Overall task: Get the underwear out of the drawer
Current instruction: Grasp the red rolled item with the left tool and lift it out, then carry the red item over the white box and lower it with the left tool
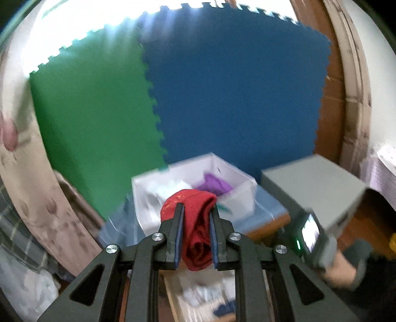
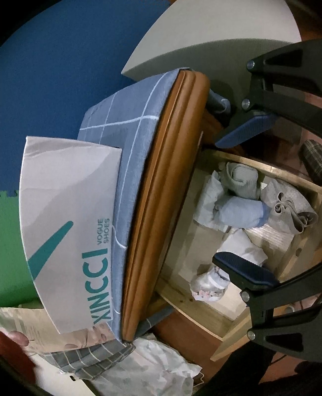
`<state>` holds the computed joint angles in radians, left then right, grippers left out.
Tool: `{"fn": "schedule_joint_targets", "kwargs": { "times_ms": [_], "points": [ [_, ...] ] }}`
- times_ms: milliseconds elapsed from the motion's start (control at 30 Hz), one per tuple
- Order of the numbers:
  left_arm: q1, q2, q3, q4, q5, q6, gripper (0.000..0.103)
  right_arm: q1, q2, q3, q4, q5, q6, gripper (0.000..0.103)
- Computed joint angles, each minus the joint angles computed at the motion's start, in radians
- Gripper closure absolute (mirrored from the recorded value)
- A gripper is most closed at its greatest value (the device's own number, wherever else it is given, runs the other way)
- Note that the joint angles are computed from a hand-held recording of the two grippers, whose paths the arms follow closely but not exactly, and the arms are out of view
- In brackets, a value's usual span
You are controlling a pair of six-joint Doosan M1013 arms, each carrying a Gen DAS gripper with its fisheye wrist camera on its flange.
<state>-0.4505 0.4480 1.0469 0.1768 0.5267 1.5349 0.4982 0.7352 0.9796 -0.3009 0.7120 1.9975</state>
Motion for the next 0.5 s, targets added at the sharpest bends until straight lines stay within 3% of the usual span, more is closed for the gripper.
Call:
{"fn": "schedule_joint_targets", "kwargs": {
  "times_ms": [300, 500],
  "points": [
    [0.007, 0.124, -0.258, 0.093, 0.079, -0.12, 0.087, -0.003, -0.002, 0.005, 0.022, -0.006, -0.012, 0.015],
    [0.027, 0.252, -0.481, 0.069, 0.244, -0.169, 0.087, -0.011, -0.01, 0.017, 0.059, -0.029, -0.015, 0.015]
  ]
}}
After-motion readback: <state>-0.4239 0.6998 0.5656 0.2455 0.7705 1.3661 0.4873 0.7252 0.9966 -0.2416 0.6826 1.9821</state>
